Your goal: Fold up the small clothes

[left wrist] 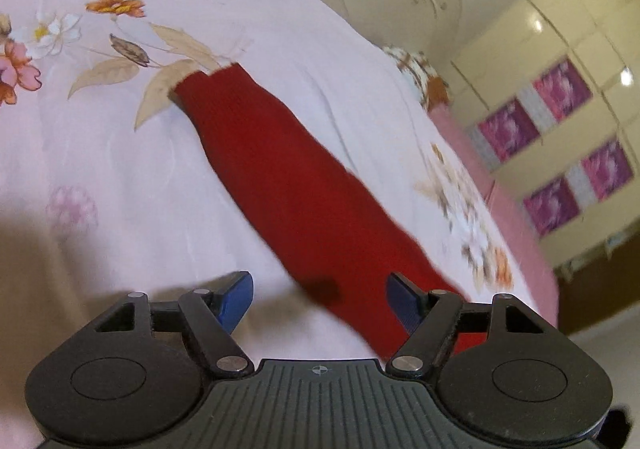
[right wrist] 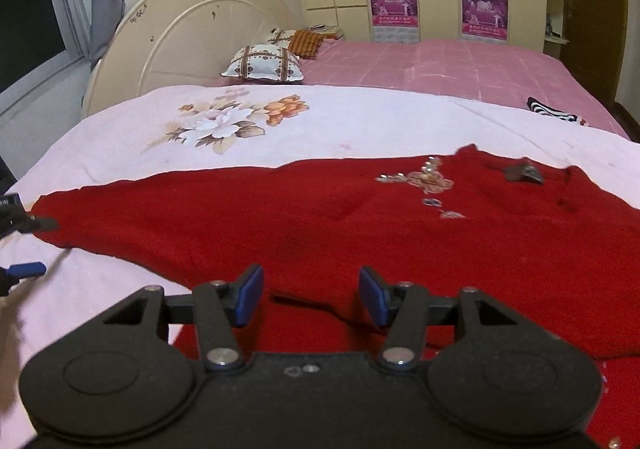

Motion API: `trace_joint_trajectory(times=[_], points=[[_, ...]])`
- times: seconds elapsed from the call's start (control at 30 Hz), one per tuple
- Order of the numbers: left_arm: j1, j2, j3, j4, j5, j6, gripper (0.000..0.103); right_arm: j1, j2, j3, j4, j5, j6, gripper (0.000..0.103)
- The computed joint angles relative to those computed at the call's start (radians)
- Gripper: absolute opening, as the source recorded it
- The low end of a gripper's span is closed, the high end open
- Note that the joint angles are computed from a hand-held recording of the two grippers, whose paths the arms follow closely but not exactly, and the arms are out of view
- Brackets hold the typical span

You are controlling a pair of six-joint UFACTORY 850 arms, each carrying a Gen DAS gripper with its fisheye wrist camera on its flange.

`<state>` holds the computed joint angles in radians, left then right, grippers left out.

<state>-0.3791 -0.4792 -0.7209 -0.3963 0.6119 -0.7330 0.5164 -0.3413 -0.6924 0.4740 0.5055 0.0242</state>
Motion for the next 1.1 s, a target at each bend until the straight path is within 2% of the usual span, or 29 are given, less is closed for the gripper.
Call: trace_joint_trajectory(times=[0.13, 0.17, 0.2, 0.27, 0.33, 0.4, 0.53, 0.63, 0.67, 0.77, 0.87, 1.0, 1.1], points=[[0.023, -0.049, -0.033, 0.027, 0.062, -0.055, 0.073, 0.005, -0.026, -0.032, 0.048, -0.005, -0.032, 0.054], [0.029, -0.063, -0.047, 0.024, 0.073, -0.056, 0.070, 0.004, -0.031, -0.036, 0.052, -0.003, -0.032, 0.054], [0.028, -0.077, -0.059, 0.006, 0.084, -0.049, 0.063, 0.004, -0.038, -0.041, 0.059, -0.001, -0.036, 0.054], [0.032, -0.106, -0.093, -0.033, 0.072, -0.037, 0.028, 0.003, -0.050, -0.050, 0.079, 0.003, -0.049, 0.054], [0.043, -0.124, -0.109, -0.033, 0.061, -0.074, 0.007, 0.003, -0.057, -0.054, 0.095, 0.008, -0.059, 0.054], [0.044, -0.136, -0.125, -0.025, 0.061, -0.098, 0.007, 0.003, -0.059, -0.057, 0.123, 0.014, -0.086, 0.054], [0.015, -0.128, -0.138, -0.078, 0.099, -0.008, 0.004, 0.008, -0.057, -0.053, 0.168, 0.044, -0.127, 0.054], [-0.017, -0.106, -0.155, -0.058, 0.153, 0.083, 0.004, 0.003, -0.117, -0.106, 0.250, -0.051, -0.270, 0.056], [-0.033, -0.099, -0.169, -0.036, 0.162, 0.118, 0.004, 0.004, -0.113, -0.094, 0.220, -0.031, -0.250, 0.056], [-0.088, -0.097, -0.226, 0.032, 0.163, 0.223, 0.004, -0.014, -0.092, -0.084, 0.150, -0.051, -0.156, 0.054], [-0.153, -0.133, -0.320, 0.124, 0.119, 0.270, 0.004, -0.036, -0.025, -0.009, 0.034, 0.023, 0.027, 0.054], [-0.239, -0.213, -0.465, 0.272, 0.029, 0.243, 0.004, -0.077, 0.077, 0.096, 0.013, 0.070, 0.075, 0.055], [-0.306, -0.292, -0.594, 0.426, -0.071, 0.191, 0.004, -0.119, 0.148, 0.179, 0.041, 0.094, 0.065, 0.055]])
